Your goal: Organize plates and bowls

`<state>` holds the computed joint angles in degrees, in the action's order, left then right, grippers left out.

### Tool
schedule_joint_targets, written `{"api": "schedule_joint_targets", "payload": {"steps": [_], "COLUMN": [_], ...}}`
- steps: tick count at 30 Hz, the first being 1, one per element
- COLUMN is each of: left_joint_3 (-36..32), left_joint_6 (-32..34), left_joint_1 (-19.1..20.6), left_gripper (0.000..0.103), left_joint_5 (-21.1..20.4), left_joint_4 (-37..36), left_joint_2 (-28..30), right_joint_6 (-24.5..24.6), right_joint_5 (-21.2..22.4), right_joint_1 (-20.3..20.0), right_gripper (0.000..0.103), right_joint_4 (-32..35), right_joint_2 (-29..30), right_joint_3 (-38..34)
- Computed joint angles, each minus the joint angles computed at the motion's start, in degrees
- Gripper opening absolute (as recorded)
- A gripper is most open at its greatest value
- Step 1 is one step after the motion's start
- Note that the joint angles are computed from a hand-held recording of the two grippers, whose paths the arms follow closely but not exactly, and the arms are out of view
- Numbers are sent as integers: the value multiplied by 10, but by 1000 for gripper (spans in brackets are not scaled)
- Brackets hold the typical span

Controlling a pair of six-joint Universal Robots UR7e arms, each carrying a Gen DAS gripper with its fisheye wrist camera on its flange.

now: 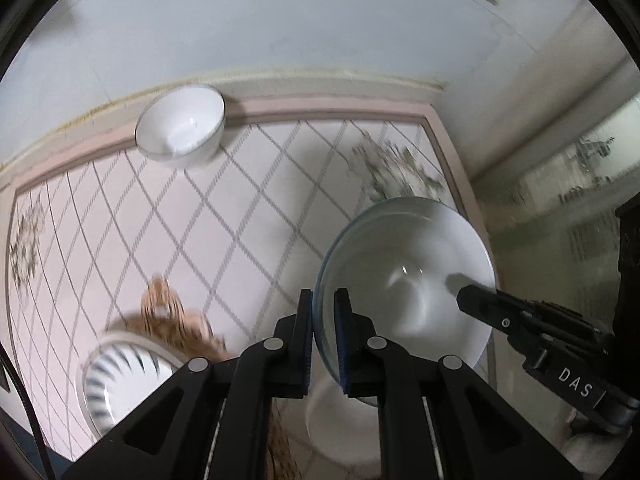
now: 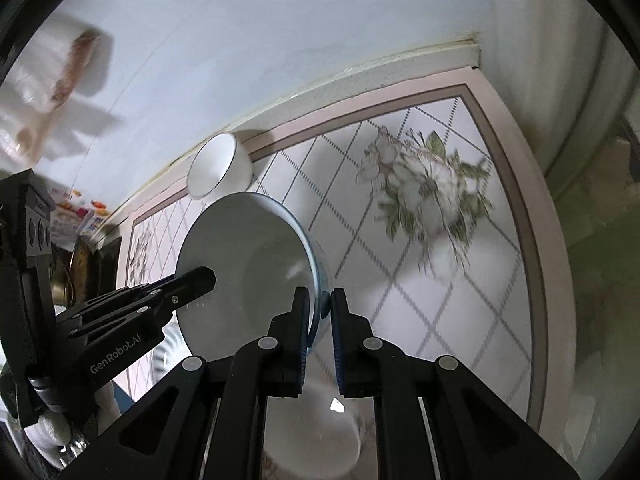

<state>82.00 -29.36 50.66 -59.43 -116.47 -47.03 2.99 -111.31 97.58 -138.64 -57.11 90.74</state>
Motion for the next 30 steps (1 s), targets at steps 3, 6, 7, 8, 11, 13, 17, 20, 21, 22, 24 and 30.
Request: {"api": "schedule_joint_targets", "payload": {"steps": [3,6,7,8,11,13,17,20,21,22,24,30], "left_joint_3": [44,85,96,107,132,141,151,150,149,148,148,143], "left_joint_6": [-4,-7,-9,-11,-18,-22,-28,-29,-28,-28,-25,-21], "left_joint_1": [-11,-21,-23,-24,-24,-22,-20,-16,-14,-14,-16,-14], "left_gripper": [8,8,8,8,8,8,8,8,8,8,8,8], "left_joint_5": [-19,-25,-27,-30,-40,-41,-42,-50,-51,-51,-46,-44], "left_joint_4": [-4,-7,-7,-7,-6,-4,0,7,8,10,10,18], "left_joint_2": [-29,-54,-60,-66,-76,-76,-72,-68,-66,-65,-62,-55], "right_joint_6": [8,19,21,24,34,36,40,43,43,43,43,45], "right_joint_5": [-2,-5,-5,-5,-2,-1,1,2,3,5,7,8], "right_joint_1": [5,11,11,11,6,2,-9,-15,-17,-20,-22,-26], "right_gripper": [12,12,12,12,12,12,12,12,12,13,13,13], "right_joint_4": [-5,-8,-8,-10,-16,-19,-26,-33,-35,-38,-39,-39], "right_joint_2": [-31,-61,-69,-75,-86,-90,-88,-87,-87,-87,-87,-85], "right_joint_3": [41,86,97,109,138,151,171,181,184,186,187,183]}}
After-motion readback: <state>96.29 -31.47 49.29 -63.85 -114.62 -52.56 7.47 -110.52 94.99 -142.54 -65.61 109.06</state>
